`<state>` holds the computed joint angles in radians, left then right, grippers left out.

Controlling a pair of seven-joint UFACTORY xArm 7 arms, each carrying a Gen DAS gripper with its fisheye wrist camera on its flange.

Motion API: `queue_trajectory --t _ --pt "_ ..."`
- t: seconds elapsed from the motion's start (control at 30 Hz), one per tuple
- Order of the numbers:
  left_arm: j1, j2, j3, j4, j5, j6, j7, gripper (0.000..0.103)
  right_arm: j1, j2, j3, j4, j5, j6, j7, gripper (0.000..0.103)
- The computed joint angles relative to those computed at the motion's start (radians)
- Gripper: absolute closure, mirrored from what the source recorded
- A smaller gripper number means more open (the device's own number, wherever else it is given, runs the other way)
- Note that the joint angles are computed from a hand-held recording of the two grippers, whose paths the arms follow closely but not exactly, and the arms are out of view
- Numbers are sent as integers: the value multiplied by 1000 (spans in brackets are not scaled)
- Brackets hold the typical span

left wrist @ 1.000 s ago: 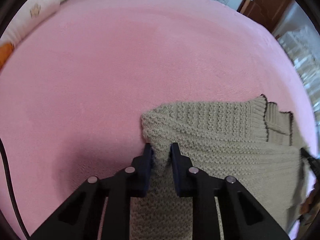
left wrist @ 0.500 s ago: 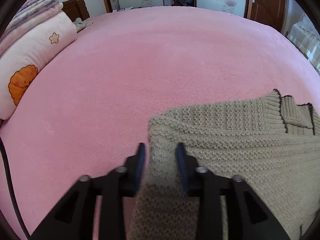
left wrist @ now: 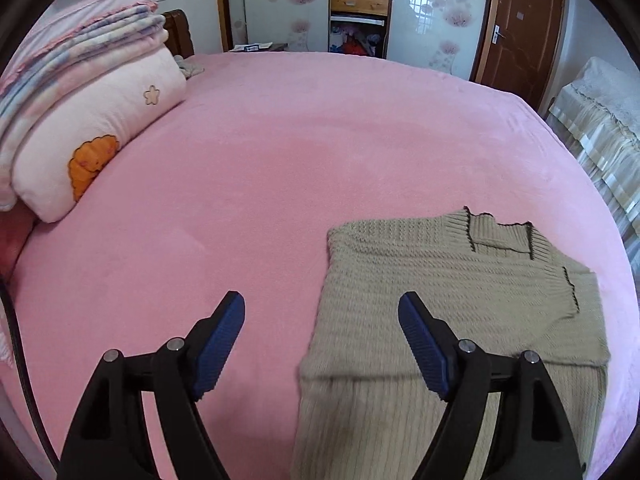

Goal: Fold large clothes
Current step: 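Open both grippers and lift them away from the folded cardigan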

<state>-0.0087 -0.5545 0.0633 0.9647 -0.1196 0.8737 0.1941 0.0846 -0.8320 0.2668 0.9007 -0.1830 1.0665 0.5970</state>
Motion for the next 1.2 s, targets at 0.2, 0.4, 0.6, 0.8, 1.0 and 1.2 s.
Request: queue_trajectory --t 0.2,0.4,0.6,0.8,1.0,1.2 --pt "17 -184 52 6 -15 200 39 25 56 -132 62 86 49 169 3 53" --pt "24 -407 79 23 -9 415 52 25 62 -225 134 211 87 335 1 53" --pt "8 -585 106 89 -10 591 51 25 27 -278 185 356 128 471 -29 53" --pt "0 -706 119 115 15 710 43 25 -13 -350 224 445 178 554 -70 53" --pt "-14 -786 144 117 25 792 31 25 -60 -435 232 485 235 609 -94 53" --pt "-24 -865 144 97 50 800 49 25 -130 -505 231 537 259 685 -133 50"
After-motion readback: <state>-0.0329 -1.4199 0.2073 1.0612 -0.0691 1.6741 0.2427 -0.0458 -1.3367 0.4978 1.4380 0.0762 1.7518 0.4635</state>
